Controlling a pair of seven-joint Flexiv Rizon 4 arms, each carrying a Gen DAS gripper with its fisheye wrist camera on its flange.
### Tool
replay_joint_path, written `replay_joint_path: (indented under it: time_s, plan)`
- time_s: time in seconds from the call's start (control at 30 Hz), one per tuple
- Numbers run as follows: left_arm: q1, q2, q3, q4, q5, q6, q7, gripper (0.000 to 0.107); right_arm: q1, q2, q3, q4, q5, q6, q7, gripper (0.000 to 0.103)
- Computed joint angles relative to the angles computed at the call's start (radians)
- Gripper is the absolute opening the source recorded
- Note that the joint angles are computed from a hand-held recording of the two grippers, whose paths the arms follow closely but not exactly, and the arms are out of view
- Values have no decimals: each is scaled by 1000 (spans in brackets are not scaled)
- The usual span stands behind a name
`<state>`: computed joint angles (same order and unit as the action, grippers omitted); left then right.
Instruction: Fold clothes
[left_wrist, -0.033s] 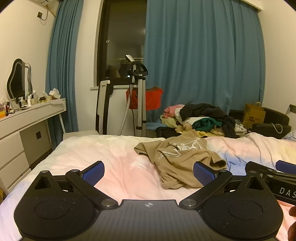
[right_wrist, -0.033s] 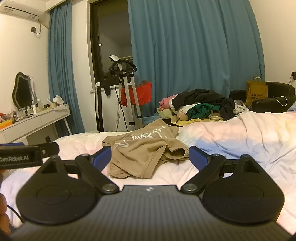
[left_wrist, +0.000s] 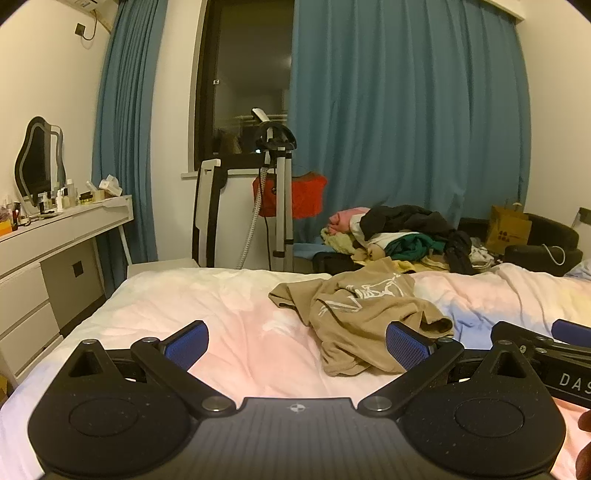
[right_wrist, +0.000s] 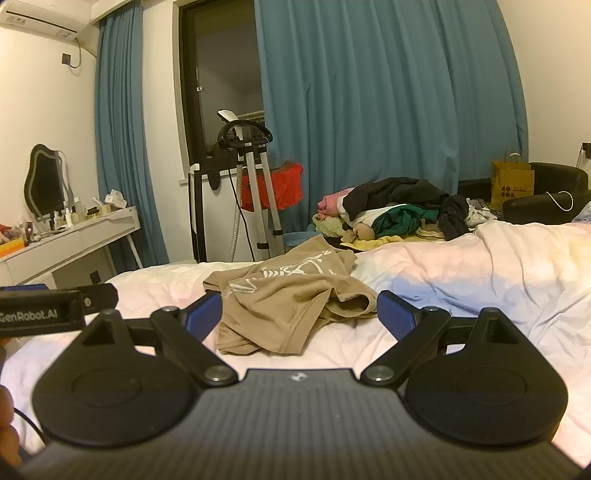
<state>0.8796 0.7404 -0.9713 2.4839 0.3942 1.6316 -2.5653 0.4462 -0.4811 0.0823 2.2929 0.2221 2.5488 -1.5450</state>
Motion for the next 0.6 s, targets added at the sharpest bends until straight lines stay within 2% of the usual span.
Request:
replay_joint_path:
  time_s: [0.13, 0.17, 0.23, 0.37, 0.6]
  plan:
    - [-9, -17, 27, 12, 8, 12, 9, 103, 3, 7, 5, 10, 9, -2, 5, 92]
    - [-6, -29, 12, -10, 8, -20, 28, 103, 1, 11, 4, 9, 7, -13, 8, 92]
    - [-7, -7, 8, -8, 12, -20, 17, 103, 0, 16, 1, 6, 5, -26, 8, 92]
    - [4, -28, -4, -12, 15, -11, 12, 103, 0, 29, -2, 4, 5, -46, 7, 92]
    - [-6, -29, -1, -5, 21, -4, 14, 103, 6, 21, -2, 8, 12, -20, -16, 92]
